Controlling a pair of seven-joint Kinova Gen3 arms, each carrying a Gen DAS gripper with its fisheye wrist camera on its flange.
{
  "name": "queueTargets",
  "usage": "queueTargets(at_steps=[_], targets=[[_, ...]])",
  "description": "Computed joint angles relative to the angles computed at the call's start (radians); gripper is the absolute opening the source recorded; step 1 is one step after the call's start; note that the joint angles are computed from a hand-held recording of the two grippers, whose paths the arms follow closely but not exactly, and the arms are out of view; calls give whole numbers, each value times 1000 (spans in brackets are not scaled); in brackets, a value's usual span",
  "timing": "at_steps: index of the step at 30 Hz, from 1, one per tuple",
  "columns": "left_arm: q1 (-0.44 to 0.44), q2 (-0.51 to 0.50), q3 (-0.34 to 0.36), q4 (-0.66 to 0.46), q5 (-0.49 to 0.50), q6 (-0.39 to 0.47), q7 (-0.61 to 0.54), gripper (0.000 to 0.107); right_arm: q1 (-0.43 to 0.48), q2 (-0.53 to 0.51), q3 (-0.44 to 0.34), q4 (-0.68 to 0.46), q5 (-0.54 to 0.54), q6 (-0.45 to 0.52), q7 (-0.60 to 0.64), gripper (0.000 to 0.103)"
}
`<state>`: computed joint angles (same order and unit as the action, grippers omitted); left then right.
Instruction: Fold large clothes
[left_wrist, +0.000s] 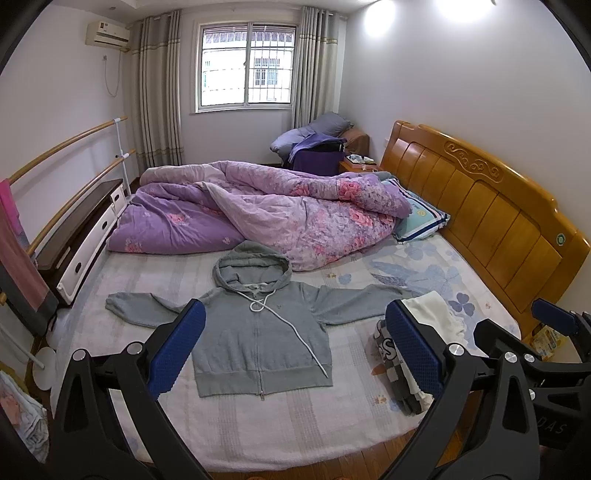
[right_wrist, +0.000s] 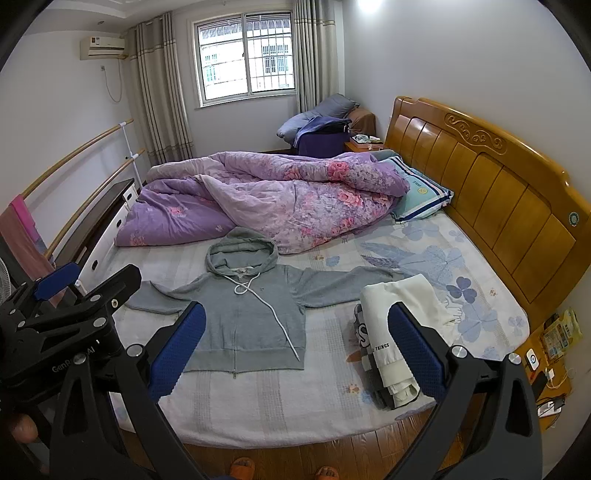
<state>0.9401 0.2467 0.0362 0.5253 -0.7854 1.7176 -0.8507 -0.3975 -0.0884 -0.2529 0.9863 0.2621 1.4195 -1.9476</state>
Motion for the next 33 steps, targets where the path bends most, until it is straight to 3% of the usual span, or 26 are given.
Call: queueTargets(at_steps=[11, 33], targets=[[25, 4, -13, 16, -49, -21, -7, 97, -8, 1, -7, 7, 13, -8, -16, 95], [23, 15, -26, -12, -28, 1, -17, 98, -30, 24, 3, -8, 21, -5, -23, 95]])
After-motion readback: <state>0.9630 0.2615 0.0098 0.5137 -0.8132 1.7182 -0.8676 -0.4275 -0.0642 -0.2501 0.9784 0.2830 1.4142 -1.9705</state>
